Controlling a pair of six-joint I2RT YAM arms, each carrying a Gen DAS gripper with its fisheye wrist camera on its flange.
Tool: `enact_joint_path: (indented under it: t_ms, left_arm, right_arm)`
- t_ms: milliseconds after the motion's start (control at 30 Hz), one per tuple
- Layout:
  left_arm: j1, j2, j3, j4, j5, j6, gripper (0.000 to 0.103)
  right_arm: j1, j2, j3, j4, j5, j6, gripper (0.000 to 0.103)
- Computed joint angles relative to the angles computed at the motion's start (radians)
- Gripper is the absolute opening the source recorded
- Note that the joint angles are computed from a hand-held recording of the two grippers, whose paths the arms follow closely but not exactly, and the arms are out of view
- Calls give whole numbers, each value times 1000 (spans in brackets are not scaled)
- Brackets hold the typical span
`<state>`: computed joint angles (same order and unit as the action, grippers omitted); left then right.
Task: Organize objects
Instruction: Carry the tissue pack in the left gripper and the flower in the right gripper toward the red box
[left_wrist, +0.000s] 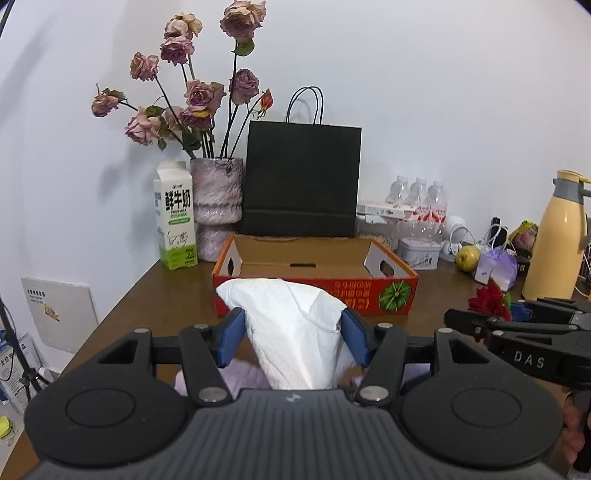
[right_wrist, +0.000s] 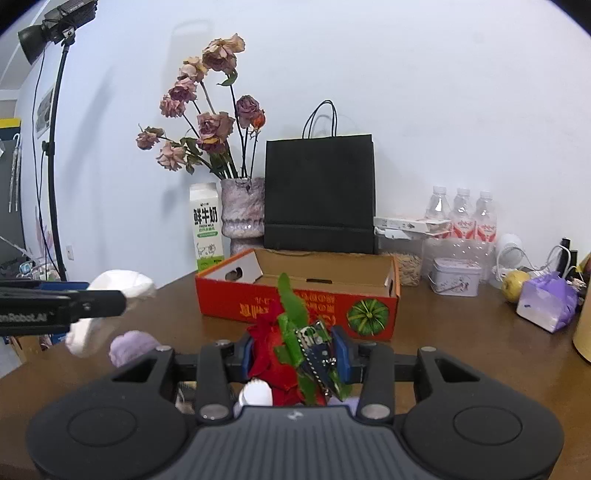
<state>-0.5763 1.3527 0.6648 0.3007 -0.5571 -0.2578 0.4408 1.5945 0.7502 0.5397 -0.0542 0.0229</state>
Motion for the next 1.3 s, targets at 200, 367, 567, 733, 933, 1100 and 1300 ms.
enact_joint_path:
  t_ms: [200, 367, 567, 733, 933, 1100, 1300]
  left_arm:
    - [59, 97, 109, 5, 63, 16, 59]
    - [96, 173, 194, 17, 90, 27, 59]
    - [133, 259, 300, 5, 120, 33, 59]
    - [157, 333, 395, 7, 122, 33, 59]
    - [179, 437, 537, -11, 123, 24, 59]
    - [202, 516, 652, -56, 130, 20, 59]
    - [232, 615, 821, -165, 153, 21, 59]
  right_arm:
    - [10, 83, 149, -73, 13, 9, 39]
    - [10, 154, 274, -126, 25, 4, 39]
    - [7, 242, 424, -179, 32, -5, 39]
    - [10, 327, 559, -237, 59, 1, 39]
    - [10, 439, 731, -308, 78, 21, 39]
    - [11, 524, 873, -373, 92, 10, 39]
    - [2, 625, 1076, -504, 97, -6, 39]
